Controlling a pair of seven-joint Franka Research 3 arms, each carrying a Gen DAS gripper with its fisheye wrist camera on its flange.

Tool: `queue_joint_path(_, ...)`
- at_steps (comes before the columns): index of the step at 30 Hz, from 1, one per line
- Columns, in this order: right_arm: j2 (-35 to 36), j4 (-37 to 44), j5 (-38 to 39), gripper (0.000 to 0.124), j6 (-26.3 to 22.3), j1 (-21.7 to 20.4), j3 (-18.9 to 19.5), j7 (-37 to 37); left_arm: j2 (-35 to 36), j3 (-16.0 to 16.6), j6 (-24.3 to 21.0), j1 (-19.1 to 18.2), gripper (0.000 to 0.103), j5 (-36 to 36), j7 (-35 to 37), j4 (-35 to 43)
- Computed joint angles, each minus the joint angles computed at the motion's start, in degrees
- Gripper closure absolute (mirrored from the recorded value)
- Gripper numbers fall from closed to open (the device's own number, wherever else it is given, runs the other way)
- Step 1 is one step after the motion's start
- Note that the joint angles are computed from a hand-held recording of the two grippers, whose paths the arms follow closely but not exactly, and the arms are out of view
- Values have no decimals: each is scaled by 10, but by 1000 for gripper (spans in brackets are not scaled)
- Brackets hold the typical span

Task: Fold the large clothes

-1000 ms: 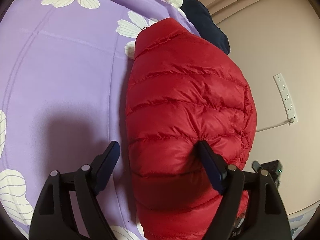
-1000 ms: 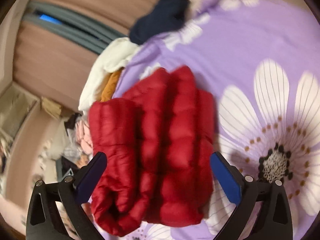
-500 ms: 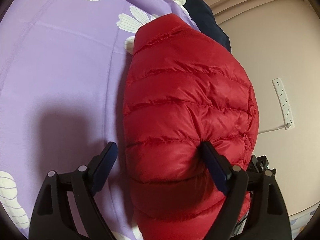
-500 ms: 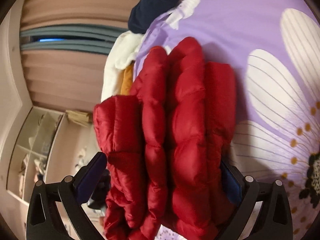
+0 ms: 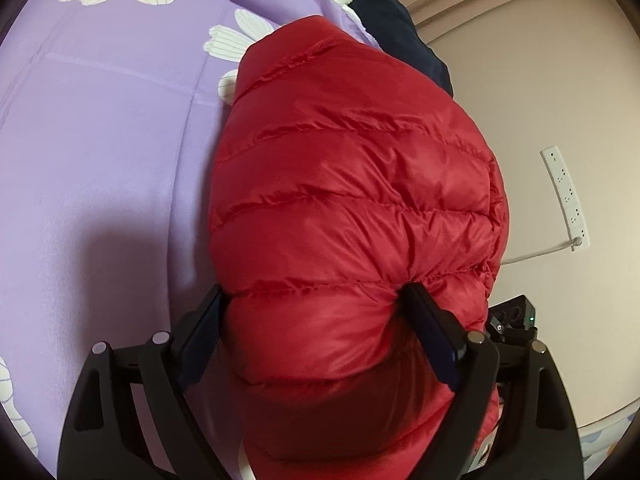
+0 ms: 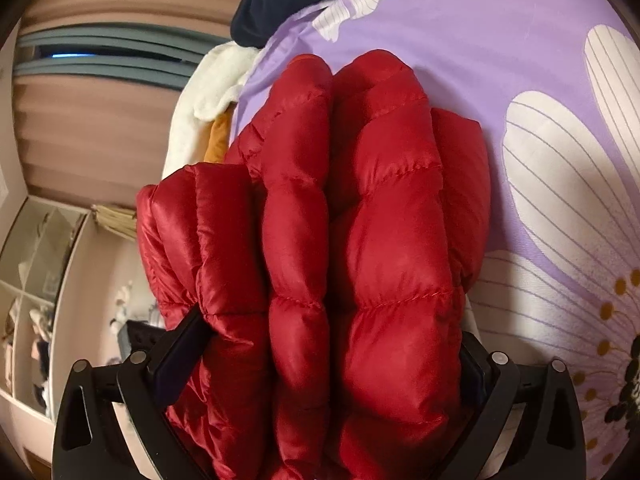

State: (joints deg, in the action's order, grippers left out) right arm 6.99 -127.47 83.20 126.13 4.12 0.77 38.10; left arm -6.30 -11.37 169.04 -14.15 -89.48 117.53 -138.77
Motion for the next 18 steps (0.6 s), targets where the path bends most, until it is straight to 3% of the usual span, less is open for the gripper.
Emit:
queue_joint_path(3, -10, -5, 5, 25, 14, 5, 3, -12, -2, -7, 20, -5, 16, 44, -32, -3)
queue_joint_path(12, -33, -20, 24, 55, 44, 17, 1, -71, -20, -11, 86, -30, 24, 307, -237, -46)
queue_joint_path(16, -45, -29, 39, 62, 48, 22, 0, -102, -30, -18, 104, -23, 26, 400, -312, -66)
queue_joint_path(18, -47, -30, 46, 63, 47, 25, -1, -111, -39, -36, 110, -1, 27, 461, -366, -78)
